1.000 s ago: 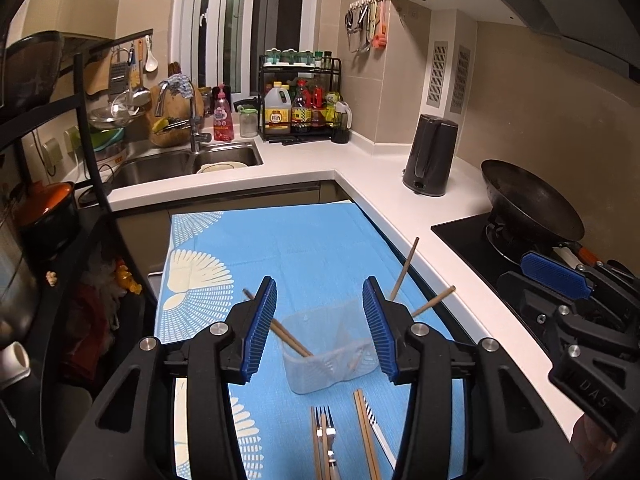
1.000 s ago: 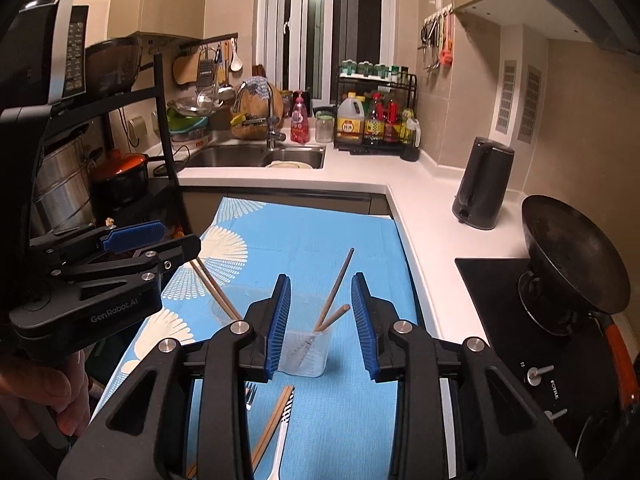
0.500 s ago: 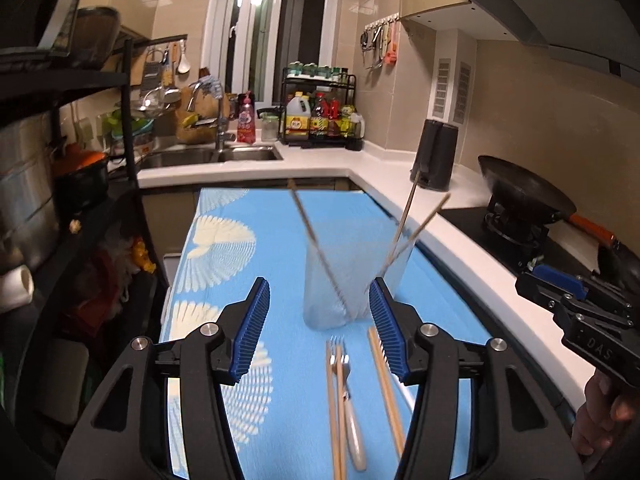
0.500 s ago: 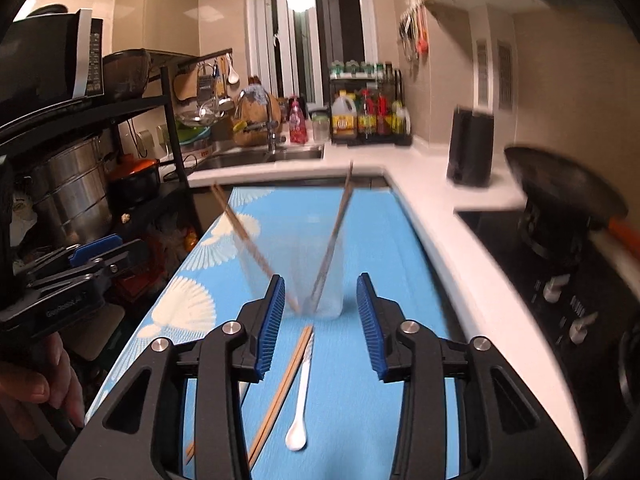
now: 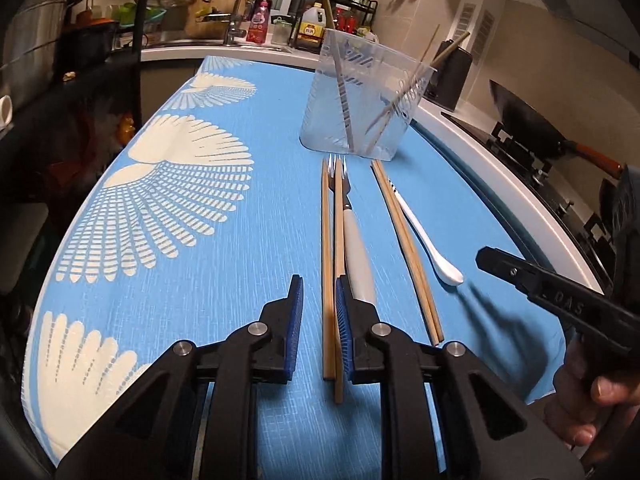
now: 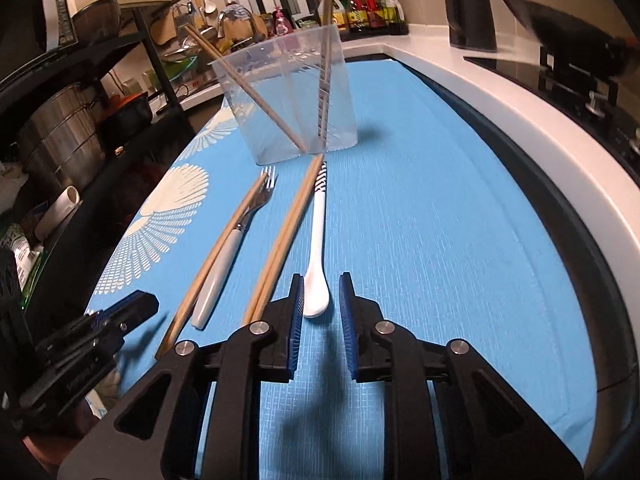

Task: Organize utensils
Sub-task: 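Lower left gripper onto a wooden chopstick while right gripper moves to the white spoon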

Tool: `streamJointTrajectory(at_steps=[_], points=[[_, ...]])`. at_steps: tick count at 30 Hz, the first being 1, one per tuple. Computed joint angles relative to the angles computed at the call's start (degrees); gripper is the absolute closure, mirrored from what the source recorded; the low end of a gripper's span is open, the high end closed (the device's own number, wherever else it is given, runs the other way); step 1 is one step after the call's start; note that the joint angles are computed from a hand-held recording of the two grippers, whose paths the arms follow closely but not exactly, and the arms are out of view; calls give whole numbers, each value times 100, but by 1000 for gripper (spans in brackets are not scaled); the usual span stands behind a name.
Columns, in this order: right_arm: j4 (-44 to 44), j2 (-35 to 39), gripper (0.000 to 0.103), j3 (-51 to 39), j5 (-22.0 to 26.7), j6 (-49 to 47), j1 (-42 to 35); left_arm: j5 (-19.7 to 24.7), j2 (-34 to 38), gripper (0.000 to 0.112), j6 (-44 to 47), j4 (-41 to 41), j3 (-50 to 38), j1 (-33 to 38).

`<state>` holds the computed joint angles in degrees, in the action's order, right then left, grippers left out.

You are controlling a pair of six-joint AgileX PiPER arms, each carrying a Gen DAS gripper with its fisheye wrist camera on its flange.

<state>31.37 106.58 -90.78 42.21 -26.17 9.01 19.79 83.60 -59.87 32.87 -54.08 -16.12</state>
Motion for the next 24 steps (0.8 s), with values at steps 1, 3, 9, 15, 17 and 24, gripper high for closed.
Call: streamJointTrajectory(at_steps=[1,3,9,15,17,24], points=[[48,66,81,-54,17,34,-10,-19,12,95,39,-25,13,15],[53,213,76,-212,94,160,-6,-152,7,95,248,-326,96,110],[-115,716,76,-729,442,649,45,-214,124,95,406,-587,168,154],[-313,602,76,-455,153,656,264,-118,191,95,-37,-74,157,-28],[-407,488,77,-261,-13,607,369,-55,221,95,-186,117,128,-84],[-636,257,81,136,-377,481,487,620,388,96,-1186,1421,-36,-622]])
